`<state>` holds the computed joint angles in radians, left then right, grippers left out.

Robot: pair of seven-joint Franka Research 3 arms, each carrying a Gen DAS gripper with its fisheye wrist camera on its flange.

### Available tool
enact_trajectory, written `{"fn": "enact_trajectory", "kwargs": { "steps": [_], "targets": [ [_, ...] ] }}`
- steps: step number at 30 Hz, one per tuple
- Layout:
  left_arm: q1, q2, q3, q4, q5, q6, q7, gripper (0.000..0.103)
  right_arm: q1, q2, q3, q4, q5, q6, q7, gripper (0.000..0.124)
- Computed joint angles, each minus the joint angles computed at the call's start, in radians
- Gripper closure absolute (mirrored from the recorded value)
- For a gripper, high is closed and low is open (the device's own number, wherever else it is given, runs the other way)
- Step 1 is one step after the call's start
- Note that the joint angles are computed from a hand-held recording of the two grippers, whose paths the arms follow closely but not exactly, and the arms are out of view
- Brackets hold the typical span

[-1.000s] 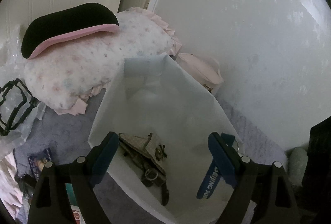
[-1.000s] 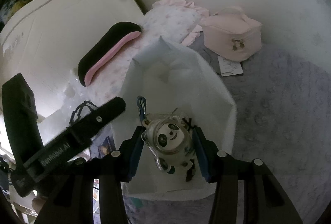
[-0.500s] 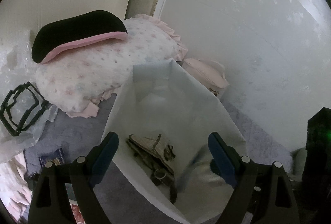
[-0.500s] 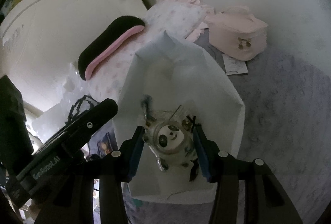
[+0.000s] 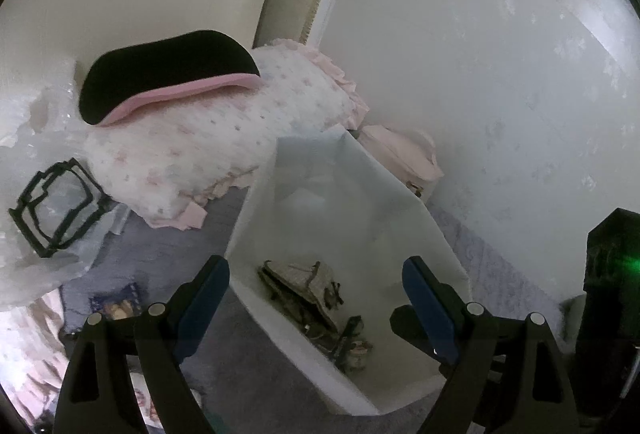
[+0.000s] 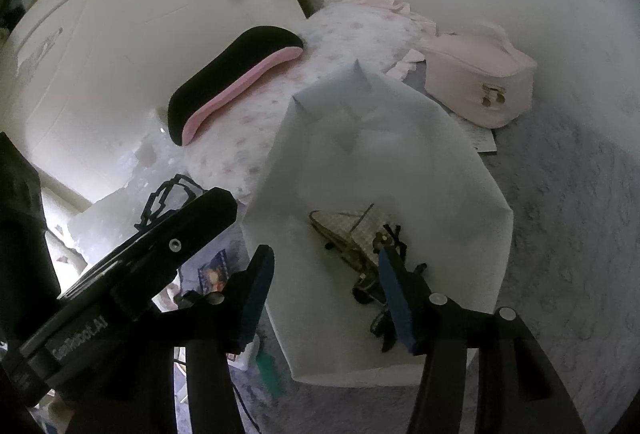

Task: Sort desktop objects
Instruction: 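Release the keys with the left gripper while the right drops the panda keychain, then move both grippers back over the bottles on the bed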

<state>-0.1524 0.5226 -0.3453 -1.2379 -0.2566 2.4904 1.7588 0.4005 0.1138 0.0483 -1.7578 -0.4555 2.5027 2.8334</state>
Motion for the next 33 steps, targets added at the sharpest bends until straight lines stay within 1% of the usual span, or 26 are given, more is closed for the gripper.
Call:
{"fn": "enact_trajectory", "kwargs": {
  "steps": [4, 7, 10, 13, 18, 20, 22, 23, 27, 31, 33],
  "targets": [
    [0.030, -0.052, -0.002, -0.070, -0.024, 0.030, 0.017, 0.015, 0.008, 0.015, 0.006, 0.025, 0.004, 0.005, -0.023, 0.069],
    [0.056, -0.093, 0.002, -0.132, -0.049, 0.061, 0.030, 0.015, 0.024, 0.046, 0.009, 0.069, 0.019, -0.007, -0.053, 0.069],
    [0.078, -0.133, 0.016, -0.190, -0.069, 0.076, 0.023, 0.015, 0.044, 0.083, 0.009, 0.116, 0.045, -0.015, -0.097, 0.069],
    [0.105, -0.187, 0.028, -0.278, -0.098, 0.114, 0.028, 0.015, 0.069, 0.125, 0.010, 0.165, 0.082, -0.020, -0.135, 0.069],
    [0.128, -0.274, 0.084, -0.416, -0.079, 0.138, -0.001, 0.015, 0.110, 0.198, 0.014, 0.223, 0.169, -0.001, -0.195, 0.069],
    [0.136, -0.301, 0.107, -0.462, -0.063, 0.137, -0.017, 0.015, 0.114, 0.251, 0.030, 0.265, 0.228, 0.025, -0.286, 0.069],
    [0.153, -0.332, 0.125, -0.520, -0.069, 0.151, -0.023, 0.015, 0.127, 0.301, 0.035, 0.325, 0.271, 0.001, -0.361, 0.069],
    [0.161, -0.346, 0.132, -0.547, -0.079, 0.159, -0.022, 0.015, 0.140, 0.336, 0.034, 0.372, 0.280, -0.028, -0.396, 0.069],
    [0.190, -0.392, 0.163, -0.645, -0.117, 0.177, -0.023, 0.015, 0.178, 0.425, 0.025, 0.486, 0.323, -0.086, -0.520, 0.069],
    [0.202, -0.414, 0.187, -0.716, -0.132, 0.186, -0.030, 0.015, 0.227, 0.499, -0.003, 0.579, 0.321, -0.141, -0.602, 0.069],
    [0.206, -0.418, 0.197, -0.745, -0.123, 0.191, -0.036, 0.015, 0.236, 0.540, -0.002, 0.626, 0.333, -0.169, -0.651, 0.069]
  ]
}}
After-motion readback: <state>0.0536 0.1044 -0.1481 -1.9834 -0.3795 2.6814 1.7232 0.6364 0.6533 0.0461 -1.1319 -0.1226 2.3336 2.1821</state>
